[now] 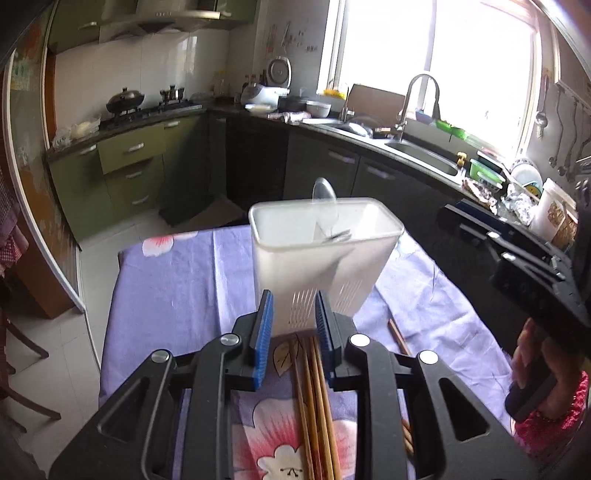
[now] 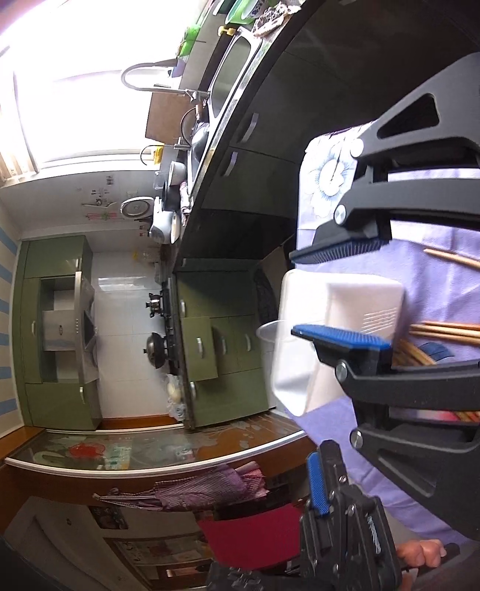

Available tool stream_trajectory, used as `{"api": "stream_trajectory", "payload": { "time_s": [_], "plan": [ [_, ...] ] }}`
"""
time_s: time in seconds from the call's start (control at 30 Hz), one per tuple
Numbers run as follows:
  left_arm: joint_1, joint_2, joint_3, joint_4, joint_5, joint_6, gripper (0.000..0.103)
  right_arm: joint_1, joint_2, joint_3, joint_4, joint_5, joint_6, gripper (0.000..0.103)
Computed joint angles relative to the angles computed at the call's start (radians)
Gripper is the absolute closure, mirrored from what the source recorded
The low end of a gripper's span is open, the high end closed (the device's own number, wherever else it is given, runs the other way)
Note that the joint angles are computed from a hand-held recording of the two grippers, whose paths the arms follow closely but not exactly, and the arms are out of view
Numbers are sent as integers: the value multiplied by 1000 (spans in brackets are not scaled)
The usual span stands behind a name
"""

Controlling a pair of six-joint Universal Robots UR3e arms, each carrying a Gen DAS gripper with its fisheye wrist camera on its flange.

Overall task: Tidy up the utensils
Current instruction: 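Lower the spoon into the white caddy and open the right gripper, then grasp a single wooden chopstick with the right gripper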

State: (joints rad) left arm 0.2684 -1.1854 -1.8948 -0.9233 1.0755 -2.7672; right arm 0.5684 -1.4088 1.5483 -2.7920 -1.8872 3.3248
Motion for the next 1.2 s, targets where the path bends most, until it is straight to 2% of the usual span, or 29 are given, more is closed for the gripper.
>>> {"api": "stream_trajectory", "payload": {
  "time_s": [0.1, 0.17, 0.4, 0.77, 0.87, 0.93, 1.1, 1.2],
  "plan": [
    [-60, -77, 20, -72, 98, -4, 81, 12, -62, 75, 38, -20, 13, 67],
    [-98, -125, 0, -59, 166, -11, 81, 8, -104, 136, 41, -17, 26, 67],
    [-189, -300, 6, -67, 294, -44, 82, -45, -200, 304, 36, 29, 27, 67],
    [-233, -391, 64, -65, 360, -71, 83, -96, -178, 312, 106, 98, 13, 67],
    [-251, -408, 81, -63, 384, -78, 86, -124, -151, 276, 185, 158, 11, 67],
    [-269, -423, 93, -61, 397, -96, 95, -145, -118, 247, 252, 211, 16, 67],
    [-237, -421, 113, -97, 394, -72, 96, -176, -1, 149, 410, 280, 18, 73],
    [-221, -414, 100, -87, 387, -57, 96, -174, 47, 121, 437, 287, 30, 76]
  ]
}}
